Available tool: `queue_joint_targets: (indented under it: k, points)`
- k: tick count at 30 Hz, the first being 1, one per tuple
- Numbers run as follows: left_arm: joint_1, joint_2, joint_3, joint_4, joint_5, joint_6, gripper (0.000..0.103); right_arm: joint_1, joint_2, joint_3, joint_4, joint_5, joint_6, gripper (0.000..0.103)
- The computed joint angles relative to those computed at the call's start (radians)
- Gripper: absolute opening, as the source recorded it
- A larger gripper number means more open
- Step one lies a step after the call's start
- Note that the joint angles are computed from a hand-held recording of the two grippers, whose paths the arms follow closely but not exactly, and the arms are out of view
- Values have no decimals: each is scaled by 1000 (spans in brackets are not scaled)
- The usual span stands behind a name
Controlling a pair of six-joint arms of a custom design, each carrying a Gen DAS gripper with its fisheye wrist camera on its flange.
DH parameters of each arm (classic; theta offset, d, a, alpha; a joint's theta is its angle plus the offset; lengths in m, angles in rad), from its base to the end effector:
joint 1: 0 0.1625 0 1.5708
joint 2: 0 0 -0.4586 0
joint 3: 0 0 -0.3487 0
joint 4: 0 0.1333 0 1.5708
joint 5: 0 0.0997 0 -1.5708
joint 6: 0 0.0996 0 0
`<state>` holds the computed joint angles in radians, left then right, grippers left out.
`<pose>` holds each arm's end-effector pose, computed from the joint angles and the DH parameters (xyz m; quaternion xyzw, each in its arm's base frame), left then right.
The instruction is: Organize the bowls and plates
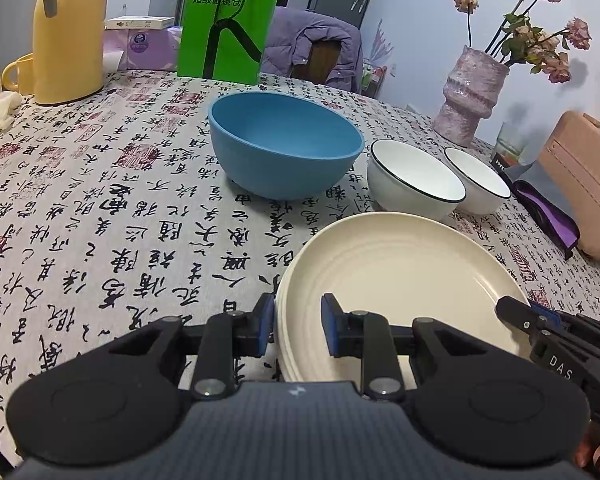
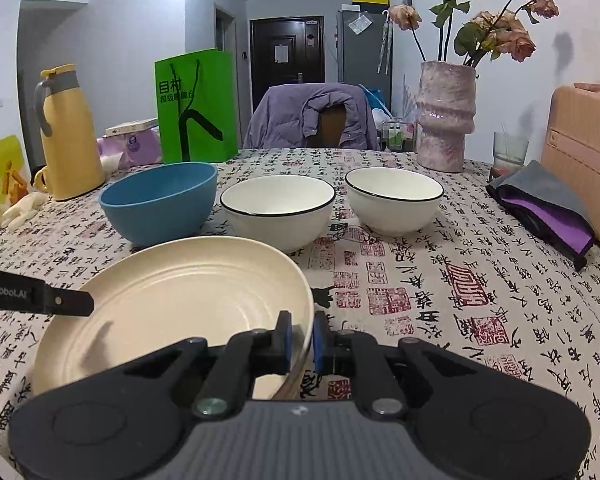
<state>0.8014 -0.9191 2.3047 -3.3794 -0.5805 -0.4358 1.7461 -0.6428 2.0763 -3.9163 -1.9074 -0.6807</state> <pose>-0.1615 -0.4780 0.1755 0.0445 0.8649 -0.4155 0.2781 0.1948 -0.5242 0.1133 0.3003 -0.8359 0.3827 0.2542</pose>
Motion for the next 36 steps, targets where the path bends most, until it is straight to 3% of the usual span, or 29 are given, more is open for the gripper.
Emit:
queue_joint_targets:
  k: [3, 4, 5, 9, 11, 13, 15, 18, 24, 31, 36]
  points:
    - [-4, 4, 0, -16, 11, 10, 28, -11, -17, 6, 28, 34, 25, 14]
    - [-9, 8, 1, -28, 26, 18, 32, -18, -26, 10, 38, 52, 43, 15]
    - [-14, 13, 1, -33, 44, 25, 43, -22, -32, 13, 39, 64, 50, 16]
    - [-39, 43, 18, -131, 135, 95, 77, -33, -48, 34, 9, 112, 58, 56]
    - [-52, 60, 27, -212, 172, 151, 94, -36, -58, 43, 4, 134, 64, 63]
    - [-64, 75, 38, -308, 190, 218, 103, -37, -65, 51, 3, 150, 71, 78]
    - [-77, 84, 53, -392, 198, 269, 103, -36, -70, 58, 1, 162, 78, 92]
    - [-92, 81, 76, -430, 215, 288, 103, -28, -74, 63, -3, 158, 92, 103]
    - [-127, 52, 129, -452, 248, 264, 103, -2, -76, 78, -22, 143, 96, 103]
    - [-182, 28, 173, -486, 343, 277, 103, 31, -81, 89, -29, 128, 105, 103]
    - [-202, -25, 202, -425, 352, 242, 103, 58, -85, 82, -7, 104, 102, 103]
